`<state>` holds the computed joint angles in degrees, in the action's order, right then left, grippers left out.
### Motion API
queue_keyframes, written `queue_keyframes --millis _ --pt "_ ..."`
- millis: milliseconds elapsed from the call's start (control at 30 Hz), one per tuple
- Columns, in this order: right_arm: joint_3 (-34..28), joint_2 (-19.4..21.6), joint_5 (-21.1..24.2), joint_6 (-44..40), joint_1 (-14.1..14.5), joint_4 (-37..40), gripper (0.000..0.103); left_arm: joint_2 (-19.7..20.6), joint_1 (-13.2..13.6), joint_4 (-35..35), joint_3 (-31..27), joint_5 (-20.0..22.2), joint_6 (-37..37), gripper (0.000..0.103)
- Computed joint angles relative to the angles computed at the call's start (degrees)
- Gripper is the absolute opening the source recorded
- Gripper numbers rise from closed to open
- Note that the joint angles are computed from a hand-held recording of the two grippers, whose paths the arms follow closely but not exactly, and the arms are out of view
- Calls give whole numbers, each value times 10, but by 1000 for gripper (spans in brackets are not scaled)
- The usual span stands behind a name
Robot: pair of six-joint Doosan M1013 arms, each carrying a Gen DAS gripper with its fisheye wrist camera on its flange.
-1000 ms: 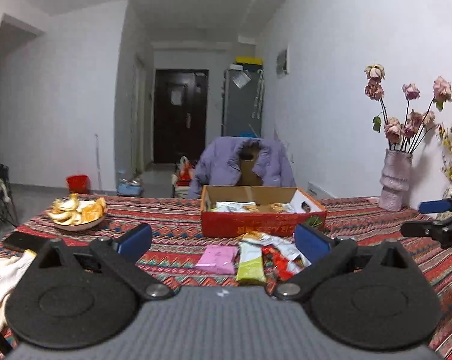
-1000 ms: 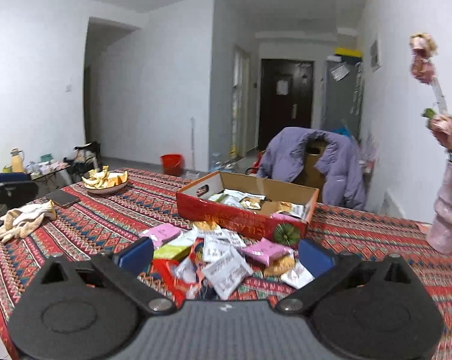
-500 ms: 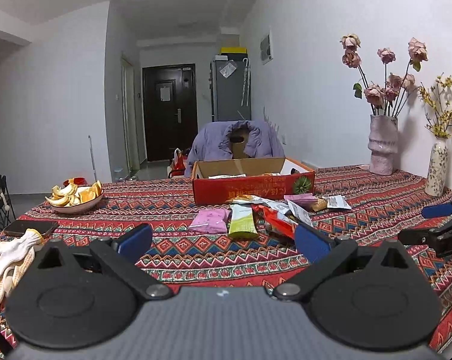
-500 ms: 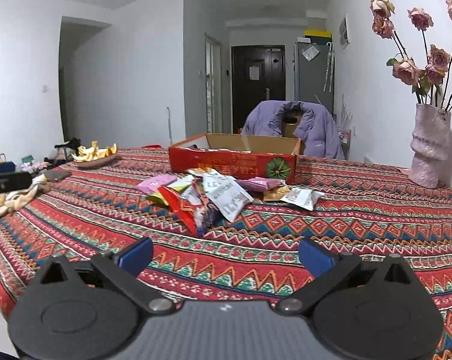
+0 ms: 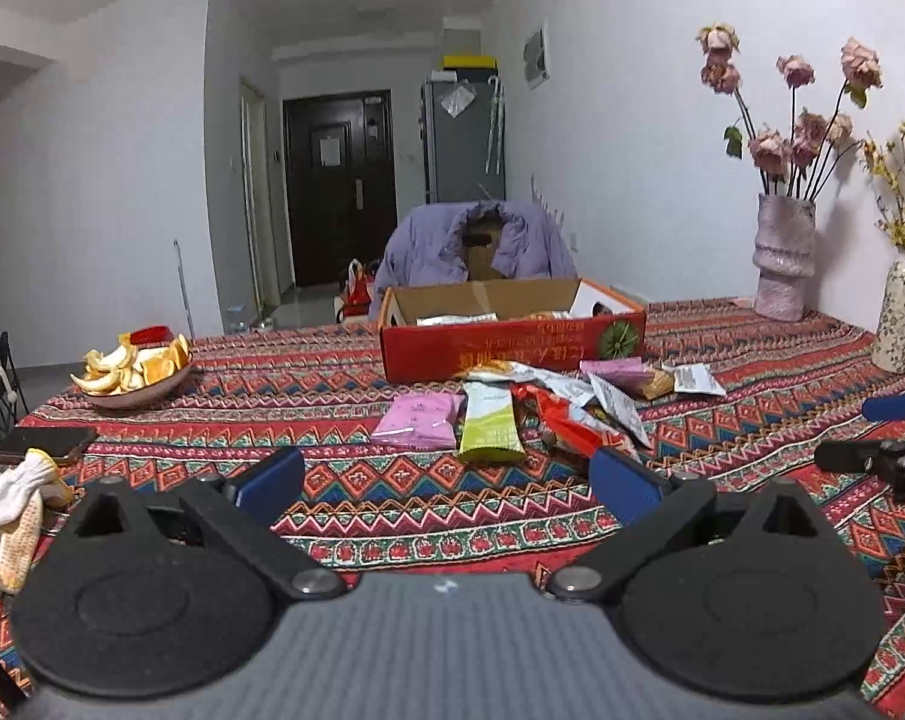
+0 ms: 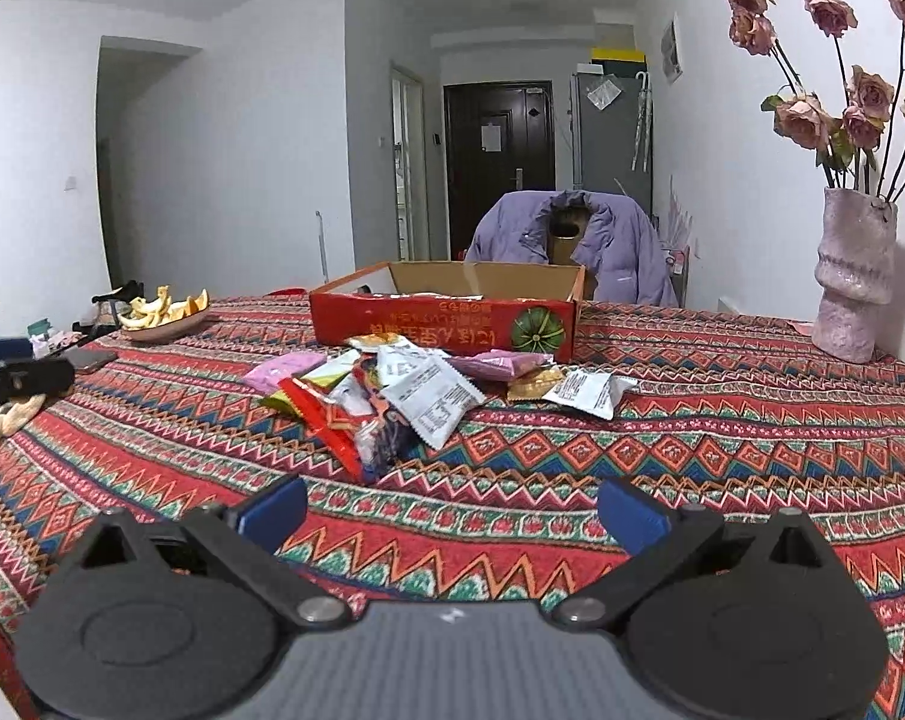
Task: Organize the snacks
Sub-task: 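Lower both tools into the pile toward the white printed packets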
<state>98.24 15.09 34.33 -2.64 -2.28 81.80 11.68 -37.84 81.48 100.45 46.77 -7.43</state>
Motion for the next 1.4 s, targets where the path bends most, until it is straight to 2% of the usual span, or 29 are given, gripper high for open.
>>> queue_keyframes --millis 300,733,833,900,1000,1067,1167,1267,1300,1400 --pt "-65 40 -18 76 16 -51 103 26 40 -55 -47 -39 43 103" --pt "-192 121 3 213 41 -195 103 98 103 -225 -147 -95 211 103" --pt "-217 138 1 240 45 -211 103 117 117 -273 -173 -116 244 103" --pt "-235 152 24 275 43 -199 103 132 124 -309 -195 -118 273 103" --pt "-271 179 99 342 39 -189 95 150 132 -323 -218 -127 310 103" --pt "-287 192 122 366 44 -198 85 160 137 -312 -232 -135 328 103" --pt "-297 202 117 396 55 -217 83 185 145 -339 -270 -128 406 103" --pt "-309 216 139 436 55 -202 79 207 156 -380 -303 -130 454 103" --pt "-310 219 135 451 57 -203 77 217 161 -411 -319 -125 473 103" --pt "-299 215 80 454 68 -223 66 242 168 -480 -363 -101 501 103"
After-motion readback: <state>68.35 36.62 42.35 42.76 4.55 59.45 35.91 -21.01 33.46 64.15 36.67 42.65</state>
